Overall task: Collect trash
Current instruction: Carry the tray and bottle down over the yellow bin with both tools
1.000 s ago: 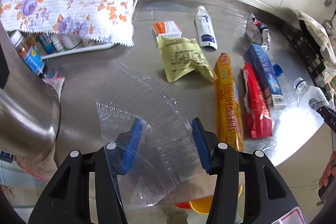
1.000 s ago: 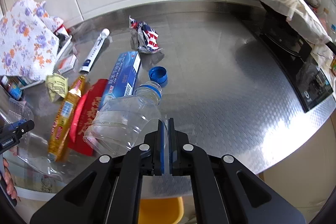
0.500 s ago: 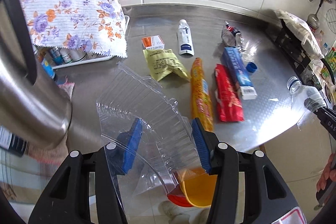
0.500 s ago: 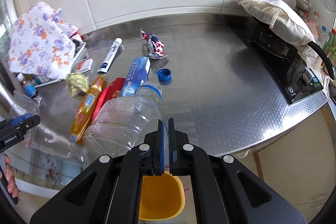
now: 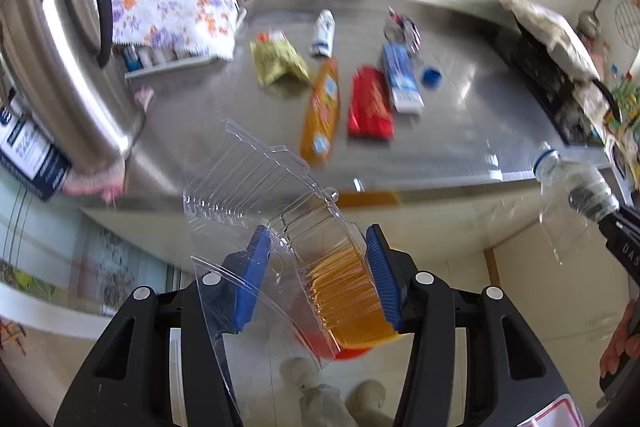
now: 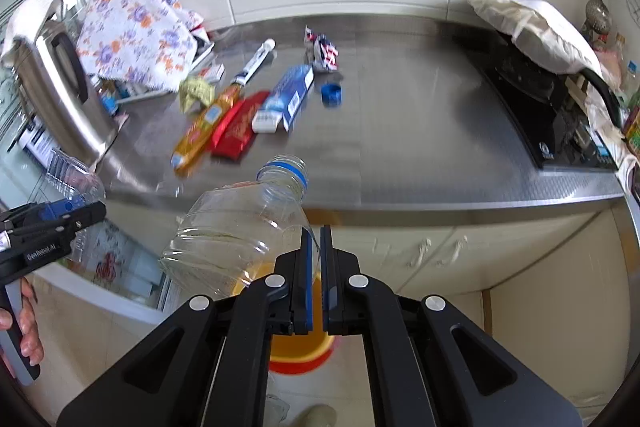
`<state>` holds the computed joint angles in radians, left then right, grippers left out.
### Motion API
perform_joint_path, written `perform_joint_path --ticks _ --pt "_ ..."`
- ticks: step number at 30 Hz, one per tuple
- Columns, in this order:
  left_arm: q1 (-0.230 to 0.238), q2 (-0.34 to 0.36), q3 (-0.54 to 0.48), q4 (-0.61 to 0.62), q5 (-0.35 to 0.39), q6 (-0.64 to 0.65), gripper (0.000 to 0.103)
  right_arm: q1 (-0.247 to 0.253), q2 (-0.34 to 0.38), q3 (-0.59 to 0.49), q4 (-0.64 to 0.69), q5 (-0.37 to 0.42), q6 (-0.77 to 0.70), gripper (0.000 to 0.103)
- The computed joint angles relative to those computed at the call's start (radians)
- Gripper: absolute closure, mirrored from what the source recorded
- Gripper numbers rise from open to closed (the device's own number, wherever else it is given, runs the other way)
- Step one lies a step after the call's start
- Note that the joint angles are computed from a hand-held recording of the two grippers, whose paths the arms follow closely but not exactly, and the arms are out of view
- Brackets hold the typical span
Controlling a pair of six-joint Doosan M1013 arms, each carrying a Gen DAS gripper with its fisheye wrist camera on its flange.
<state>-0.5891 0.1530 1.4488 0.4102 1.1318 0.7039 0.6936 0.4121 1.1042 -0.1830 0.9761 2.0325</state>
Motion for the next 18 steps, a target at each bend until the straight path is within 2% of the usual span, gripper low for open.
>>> perform_joint_path --ticks 8,18 --pt "-0.051 -0.010 0.053 -0.044 0.024 0.030 0.053 0.009 -0.058 0.112 0.053 -0.005 -0.017 0.099" --pt "-0.042 0.008 0.142 -0.149 -0.059 0.209 0.053 0.028 -0.048 0.181 0.125 -0.025 -0.080 0.099"
